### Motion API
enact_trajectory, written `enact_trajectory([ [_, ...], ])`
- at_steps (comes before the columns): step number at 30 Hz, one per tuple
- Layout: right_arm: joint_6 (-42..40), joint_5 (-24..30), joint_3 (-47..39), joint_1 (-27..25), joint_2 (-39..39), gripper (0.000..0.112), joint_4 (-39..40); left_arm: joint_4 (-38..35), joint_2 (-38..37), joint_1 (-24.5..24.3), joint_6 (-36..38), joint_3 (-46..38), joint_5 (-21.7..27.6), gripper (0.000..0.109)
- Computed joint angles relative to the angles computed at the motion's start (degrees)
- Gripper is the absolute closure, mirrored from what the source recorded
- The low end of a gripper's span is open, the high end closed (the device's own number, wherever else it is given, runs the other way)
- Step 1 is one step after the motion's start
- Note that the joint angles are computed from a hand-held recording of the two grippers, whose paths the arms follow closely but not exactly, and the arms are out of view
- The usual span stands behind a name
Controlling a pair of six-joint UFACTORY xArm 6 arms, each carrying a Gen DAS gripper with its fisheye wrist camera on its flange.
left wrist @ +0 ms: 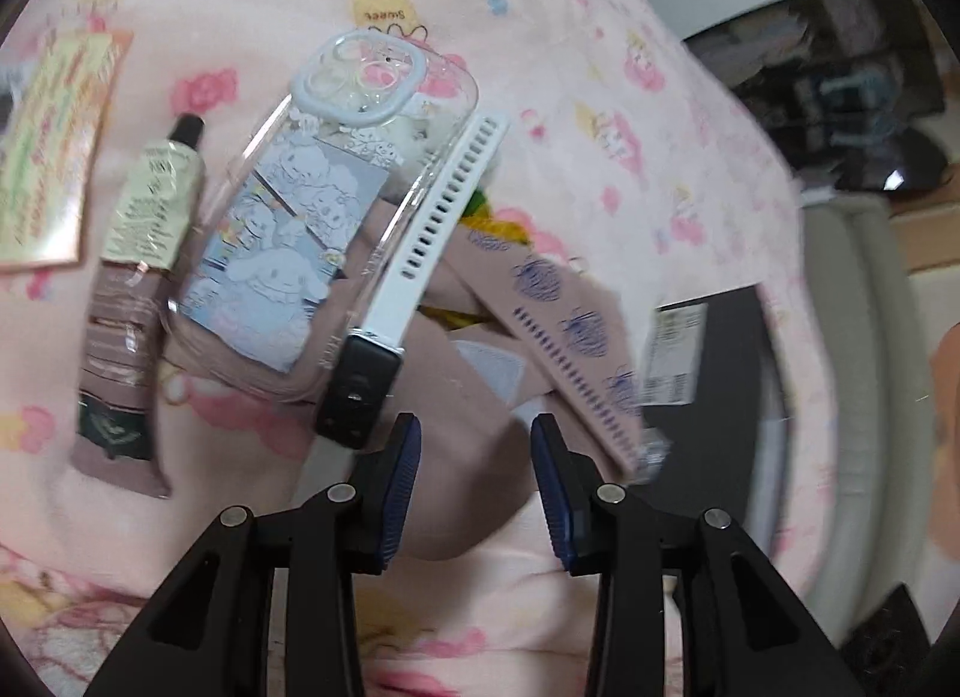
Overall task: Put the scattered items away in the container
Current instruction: 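Lower the right gripper onto the pink cloth and grasp its edge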
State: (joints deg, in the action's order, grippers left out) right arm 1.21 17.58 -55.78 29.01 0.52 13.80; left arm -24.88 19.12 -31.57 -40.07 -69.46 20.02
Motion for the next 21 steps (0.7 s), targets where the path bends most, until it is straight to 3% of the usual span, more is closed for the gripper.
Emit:
enact_trajectory([
  [3, -5.8, 3.0, -1.2, -0.3, 0.5, 0.111, 7.6, 11.7, 1.4, 0.8, -11.5, -3.2, 8.1, 0.074],
  [5, -11.7, 4.5, -2.8, -0.2, 1.3, 0.105, 14.8, 19.0, 0.9, 1.5, -20.1, -3.2, 11.0, 0.074],
  [6, -12.8, 4.8, -3.6, 0.0, 1.8, 0.094, 16.4, 21.3, 0.2, 1.8, -23.3, -2.3, 11.0, 0.074],
  [7, -15.1, 6.2, -5.6, 0.1, 3.3, 0.076, 18.7, 22.1, -0.5, 2.1, -25.1, -1.1, 9.8, 0.074],
  [9, -16.7, 7.2, -8.8, 0.3, 6.2, 0.053, 20.9, 18.9, -1.8, 2.2, -23.6, 1.8, 5.2, 0.074],
  [10, -17.3, 6.8, -10.4, 0.4, 8.1, 0.051, 22.3, 17.3, -2.2, 2.1, -22.4, 2.7, 3.6, 0.074],
  [12, -17.7, 6.8, -14.1, 0.4, 12.2, 0.051, 23.4, 18.2, -2.5, 2.0, -23.0, 3.2, 2.5, 0.074],
  [13, -16.4, 7.3, -16.8, 0.2, 15.2, 0.061, 22.3, 18.5, -2.6, 1.9, -23.3, 3.3, 2.4, 0.074],
  [14, -14.9, 8.3, -18.9, 0.0, 17.4, 0.074, 20.7, 18.0, -2.6, 1.9, -22.7, 3.5, 2.0, 0.074],
  [15, -13.6, 10.1, -21.1, -0.2, 19.4, 0.106, 18.8, 16.8, -2.6, 1.8, -21.8, 3.8, 1.2, 0.074],
  [17, -10.7, 9.1, -22.3, 0.2, 21.2, 0.111, 15.1, 14.9, -2.8, 1.7, -20.0, 4.5, -0.6, 0.074],
  [21, -8.4, 2.3, -16.7, 1.3, 16.8, 0.112, 11.5, 9.8, -3.2, 0.9, -13.5, 5.3, -4.1, 0.074],
])
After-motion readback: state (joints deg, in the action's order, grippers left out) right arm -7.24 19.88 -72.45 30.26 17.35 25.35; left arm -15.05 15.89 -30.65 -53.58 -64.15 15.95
